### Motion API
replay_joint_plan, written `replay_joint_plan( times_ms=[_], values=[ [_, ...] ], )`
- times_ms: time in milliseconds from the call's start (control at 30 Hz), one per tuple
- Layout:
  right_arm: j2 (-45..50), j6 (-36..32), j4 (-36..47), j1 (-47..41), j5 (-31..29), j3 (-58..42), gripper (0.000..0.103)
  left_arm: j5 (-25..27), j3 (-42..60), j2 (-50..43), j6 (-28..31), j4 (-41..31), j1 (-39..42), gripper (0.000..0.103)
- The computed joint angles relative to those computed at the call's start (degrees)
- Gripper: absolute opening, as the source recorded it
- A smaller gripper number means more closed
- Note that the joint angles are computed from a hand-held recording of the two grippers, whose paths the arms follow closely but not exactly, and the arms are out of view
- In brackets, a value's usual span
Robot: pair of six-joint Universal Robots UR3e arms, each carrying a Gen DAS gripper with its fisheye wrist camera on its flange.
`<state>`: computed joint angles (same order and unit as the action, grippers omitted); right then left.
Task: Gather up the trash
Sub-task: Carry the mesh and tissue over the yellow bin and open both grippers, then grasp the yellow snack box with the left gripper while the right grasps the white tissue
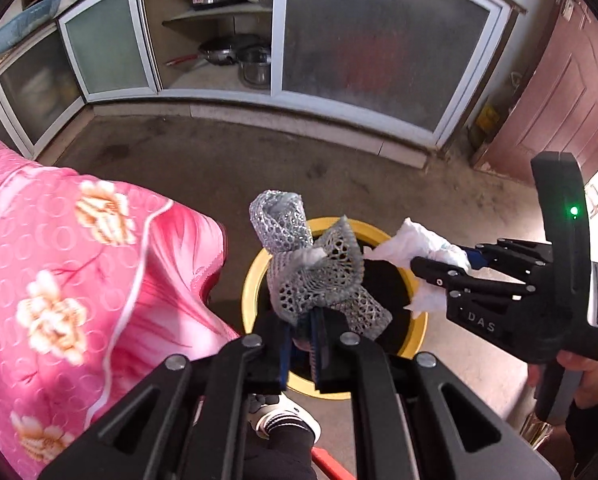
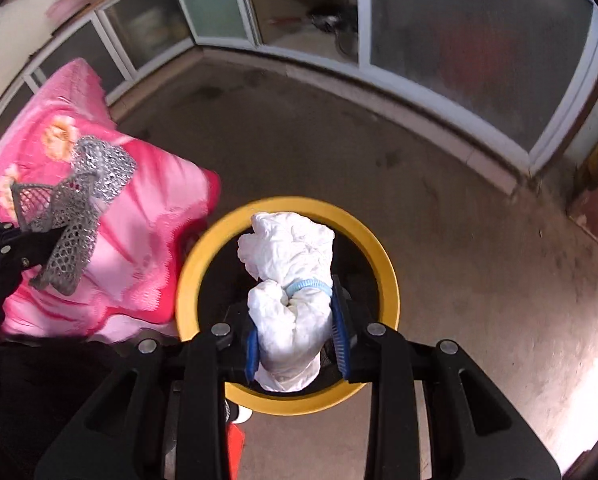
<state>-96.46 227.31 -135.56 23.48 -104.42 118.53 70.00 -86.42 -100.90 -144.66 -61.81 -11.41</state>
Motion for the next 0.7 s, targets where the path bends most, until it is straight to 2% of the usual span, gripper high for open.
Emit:
replay_joint_plan(
  times_ms=[67,133,167,200,233,267,300,533,700],
  values=[
    [0.00,-0.31,-0.30,-0.61,0.53,1.15,0.028,0.66,0.18,-0.88,-0.78,0.52,-0.90,0.006],
    [-0.01,-0.89,-0.13,-1.47,1.25,2.09,0.031,1.08,0.65,-1.60,-0.93,0.63,-1.24,0.017],
    [0.00,-1.54,0.38,-2.11,1.89,2.42,0.047,0.96,0.88,-1.64,-1.18,0.43,-1.33,0.029],
    [-0.13,-1.60,0.56,-2.37,1.92,2.70,0.059,0.89,0.91,-1.69,-1.55,0.55,-1.44,0.046],
    [-0.70,-1.15,0.14,-2.51,1.65,3.59,0.076,0.77,0.52,-1.46,-2.08,1.08,-1.47,0.057],
    [-1.38,-1.03,0.04,-2.75,1.78,4.39,0.076,0.34,-0.23,-1.03,-2.65,1.88,-1.50,0.078],
    [-1.92,-1.30,0.53,-3.09,1.90,4.96,0.076,-0.27,-1.15,-0.37,-3.22,2.89,-1.23,0.086],
    [-12.60,4.53,10.58,-1.50,-1.72,7.35,0.076,-3.99,-4.28,6.15,-1.42,1.69,1.95,0.093],
    [-16.72,10.05,17.65,5.35,-11.86,1.48,0.076,-14.23,-4.56,15.26,1.40,-6.84,10.66,0.094]
  ],
)
